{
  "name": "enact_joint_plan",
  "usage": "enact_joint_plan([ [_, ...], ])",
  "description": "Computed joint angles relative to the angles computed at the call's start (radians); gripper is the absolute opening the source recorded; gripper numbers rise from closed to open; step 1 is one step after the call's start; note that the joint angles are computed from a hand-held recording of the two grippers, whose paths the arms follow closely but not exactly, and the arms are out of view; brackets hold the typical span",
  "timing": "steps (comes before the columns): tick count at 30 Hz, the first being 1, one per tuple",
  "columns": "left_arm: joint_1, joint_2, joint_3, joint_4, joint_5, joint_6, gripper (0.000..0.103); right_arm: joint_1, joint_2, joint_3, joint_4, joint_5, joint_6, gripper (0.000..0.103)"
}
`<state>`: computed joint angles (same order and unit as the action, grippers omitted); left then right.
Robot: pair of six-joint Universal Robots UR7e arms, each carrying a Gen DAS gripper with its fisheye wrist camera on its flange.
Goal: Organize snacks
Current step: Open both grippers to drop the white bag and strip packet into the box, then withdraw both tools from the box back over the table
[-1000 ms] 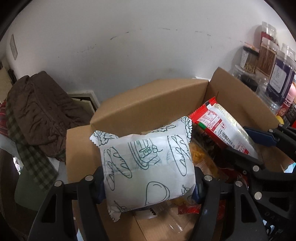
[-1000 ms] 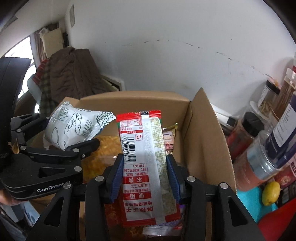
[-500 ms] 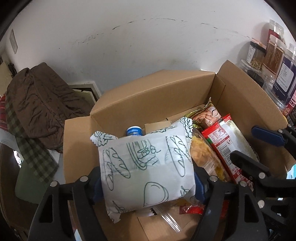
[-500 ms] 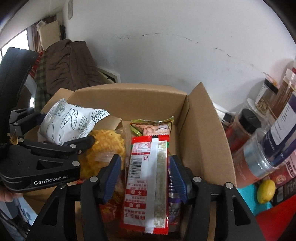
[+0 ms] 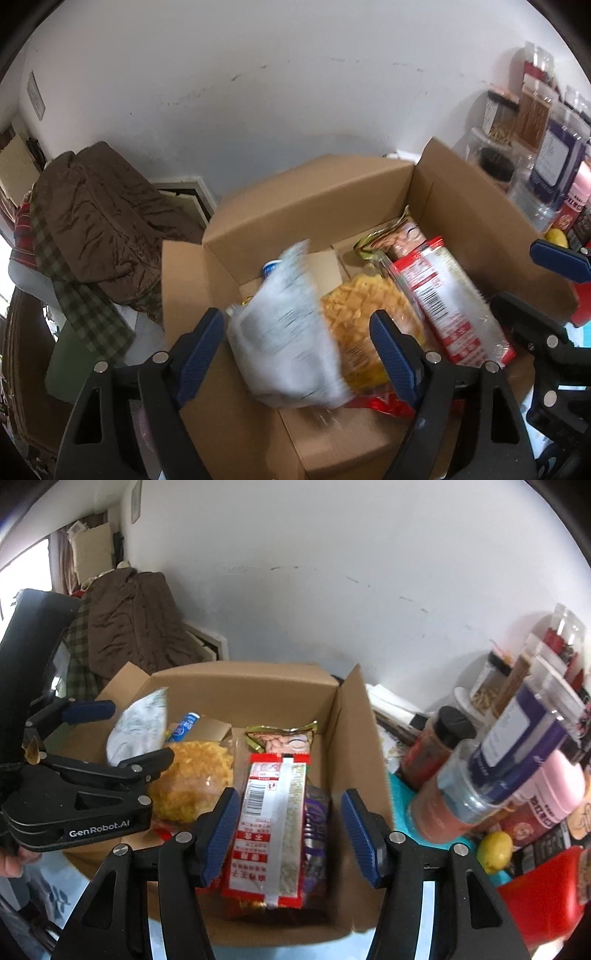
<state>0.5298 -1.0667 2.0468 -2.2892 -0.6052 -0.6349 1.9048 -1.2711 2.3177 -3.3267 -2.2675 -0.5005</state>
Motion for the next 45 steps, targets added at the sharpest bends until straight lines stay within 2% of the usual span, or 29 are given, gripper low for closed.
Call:
enact_joint_plan([
  [11, -0.130, -0.130, 0.044, 0.061, 0.031, -0.091, 0.081, 0.125, -0.104, 0.033, -0.032, -0.042, 0.001, 0.057],
  [22, -0.312, -0.282, 0.108, 0.195, 0.081, -0.245, 0.081, 0.280, -0.213, 0.101, -0.103, -0.091, 0.008, 0.058],
  [31, -0.456, -0.381, 0.161, 0.343, 0.075, -0.422, 0.083, 0.406, -0.297, 0.175, -0.122, -0.147, 0.041, 0.074],
  [32, -0.468, -0.388, 0.165, 0.359, 0.072, -0.440, 0.084, 0.418, -0.303, 0.184, -0.125, -0.151, 0.043, 0.076],
  [34, -0.503, -0.404, 0.177, 0.402, 0.068, -0.494, 0.096, 0.447, -0.323, 0.209, -0.120, -0.166, 0.061, 0.079],
  [37, -0.551, -0.419, 0.189, 0.476, 0.064, -0.573, 0.097, 0.489, -0.345, 0.240, -0.105, -0.200, 0.098, 0.082],
  [42, -0.607, -0.436, 0.215, 0.522, 0.021, -0.652, 0.097, 0.537, -0.390, 0.282, -0.041, -0.244, 0.185, 0.083],
  [45, -0.648, -0.445, 0.232, 0.559, 0.001, -0.714, 0.097, 0.558, -0.407, 0.310, -0.029, -0.258, 0.219, 0.088],
])
